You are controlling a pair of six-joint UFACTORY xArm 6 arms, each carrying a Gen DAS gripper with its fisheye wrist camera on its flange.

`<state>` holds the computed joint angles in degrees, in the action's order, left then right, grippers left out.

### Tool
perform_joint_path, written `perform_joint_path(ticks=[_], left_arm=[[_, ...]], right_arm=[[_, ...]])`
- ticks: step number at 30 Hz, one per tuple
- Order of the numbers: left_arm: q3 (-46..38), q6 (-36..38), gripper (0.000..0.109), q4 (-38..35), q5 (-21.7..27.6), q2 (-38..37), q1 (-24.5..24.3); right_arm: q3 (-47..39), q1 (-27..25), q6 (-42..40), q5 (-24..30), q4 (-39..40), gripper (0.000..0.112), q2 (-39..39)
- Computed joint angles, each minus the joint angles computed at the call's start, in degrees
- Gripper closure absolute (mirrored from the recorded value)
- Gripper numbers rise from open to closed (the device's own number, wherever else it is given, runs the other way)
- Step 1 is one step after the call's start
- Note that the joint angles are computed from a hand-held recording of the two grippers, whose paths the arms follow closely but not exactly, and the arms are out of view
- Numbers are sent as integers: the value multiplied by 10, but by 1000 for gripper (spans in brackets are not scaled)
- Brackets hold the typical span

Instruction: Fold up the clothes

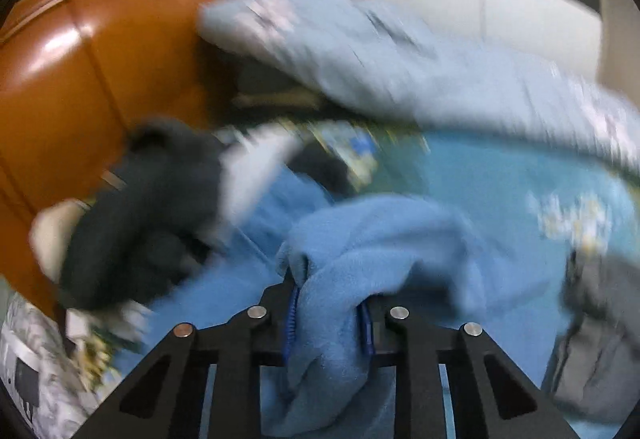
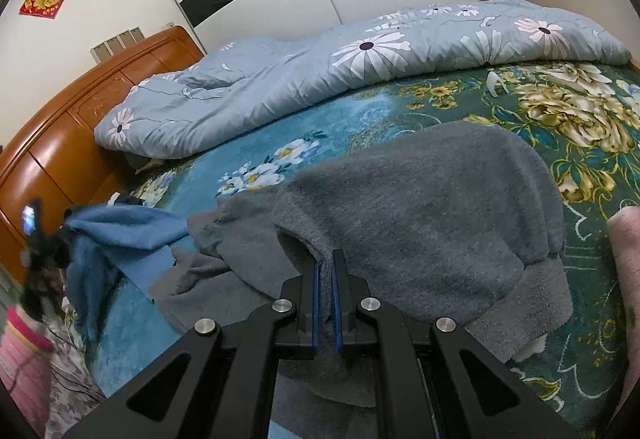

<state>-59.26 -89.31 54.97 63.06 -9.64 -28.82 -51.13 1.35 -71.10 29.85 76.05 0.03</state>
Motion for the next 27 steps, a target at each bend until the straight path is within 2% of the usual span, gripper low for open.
perform_joint_path(ticks=[3, 5, 6, 9, 13, 14, 16, 18, 20, 21, 23, 25, 27], left_arm=[[18, -58, 83, 83, 118, -80, -30], [24, -62, 83, 103, 187, -122, -38], [32, -56, 83, 94, 195, -138, -27], [68, -33, 81, 41, 185, -170, 22], [147, -36, 81, -40, 112, -178, 95], [168, -46, 81, -54, 89, -181, 108], [189, -71, 78, -50, 75, -181, 110], [200, -77, 74, -31, 68, -193, 96], [196, -55, 61, -36, 74, -207, 73], [191, -51, 50, -36, 87, -211, 56], [180, -66, 38, -23, 135, -220, 2], [158, -104, 34, -4, 211, -213, -70], [127, -131, 30, 7, 252, -184, -123]], right_arm=[[-7, 3, 3, -3, 1, 105, 11], [-12, 8, 8, -5, -2, 105, 20], [-14, 10, 9, -6, -3, 105, 23], [-15, 17, 9, -6, 0, 105, 30], [-15, 17, 21, -2, -15, 105, 31], [-13, 14, 22, -1, -19, 105, 27], [-10, 9, 24, 2, -27, 105, 19], [-2, 1, 17, 5, -30, 105, 6], [6, -7, 8, 3, -31, 105, -5], [10, -10, 3, 0, -31, 105, -10], [19, -22, -14, -5, -19, 105, -20], [27, -36, -33, -9, -8, 106, -32], [34, -54, -46, -6, -12, 107, -44]])
